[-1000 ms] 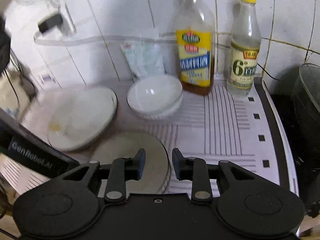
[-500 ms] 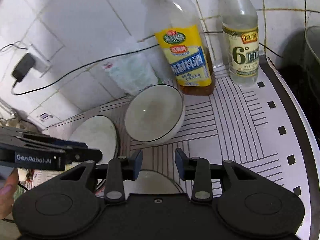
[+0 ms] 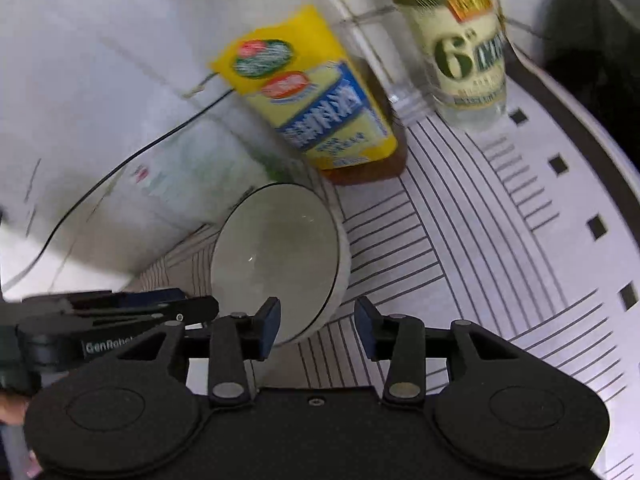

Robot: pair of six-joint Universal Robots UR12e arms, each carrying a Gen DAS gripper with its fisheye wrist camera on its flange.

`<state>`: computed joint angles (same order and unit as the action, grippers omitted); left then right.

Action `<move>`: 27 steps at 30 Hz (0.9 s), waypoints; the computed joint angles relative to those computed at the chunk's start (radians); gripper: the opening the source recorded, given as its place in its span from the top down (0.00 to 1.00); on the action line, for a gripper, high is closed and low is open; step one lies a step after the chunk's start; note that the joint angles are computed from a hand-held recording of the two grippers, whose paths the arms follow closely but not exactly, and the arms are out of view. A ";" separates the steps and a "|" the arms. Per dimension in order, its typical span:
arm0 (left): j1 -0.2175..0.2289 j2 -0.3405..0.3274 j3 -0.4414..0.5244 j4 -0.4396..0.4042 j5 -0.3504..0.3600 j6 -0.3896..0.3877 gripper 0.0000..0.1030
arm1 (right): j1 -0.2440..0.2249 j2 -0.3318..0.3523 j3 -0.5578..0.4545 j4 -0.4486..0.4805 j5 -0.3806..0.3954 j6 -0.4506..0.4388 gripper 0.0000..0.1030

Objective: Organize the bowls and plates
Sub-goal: 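Move the left tool to the third white bowl and grasp its rim, then lift the bowl with the left tool and lower it onto the bowl stack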

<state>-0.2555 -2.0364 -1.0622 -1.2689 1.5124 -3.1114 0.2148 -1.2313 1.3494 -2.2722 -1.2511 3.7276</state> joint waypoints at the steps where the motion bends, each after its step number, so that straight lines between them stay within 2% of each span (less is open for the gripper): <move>1: -0.001 -0.006 0.005 0.002 0.004 0.006 0.60 | -0.001 0.007 -0.006 0.006 -0.003 0.021 0.55; 6: -0.007 -0.024 0.019 0.006 0.014 0.043 0.62 | 0.008 0.031 -0.038 0.047 -0.077 0.037 0.56; 8: -0.010 -0.027 0.018 0.015 0.017 0.050 0.62 | 0.011 0.034 -0.041 0.054 -0.102 0.037 0.68; 12: -0.006 -0.032 0.021 0.005 -0.012 0.036 0.66 | -0.004 0.027 -0.010 -0.001 -0.061 0.087 0.84; 14: -0.003 -0.031 0.021 -0.006 -0.035 0.017 0.78 | -0.007 0.030 -0.009 -0.004 -0.040 0.100 0.91; 16: -0.003 -0.032 0.022 -0.016 -0.054 0.007 0.90 | -0.004 0.035 -0.014 -0.002 -0.038 0.100 0.91; 19: -0.016 -0.034 0.030 -0.025 -0.020 -0.004 0.91 | -0.001 0.041 -0.027 0.009 -0.039 0.094 0.89; 23: -0.018 -0.027 0.038 -0.052 -0.033 -0.042 0.91 | -0.001 0.029 -0.025 0.016 -0.043 0.082 0.89; 27: -0.022 0.001 0.021 -0.033 -0.034 -0.052 0.91 | -0.001 0.006 -0.010 -0.002 -0.039 0.071 0.89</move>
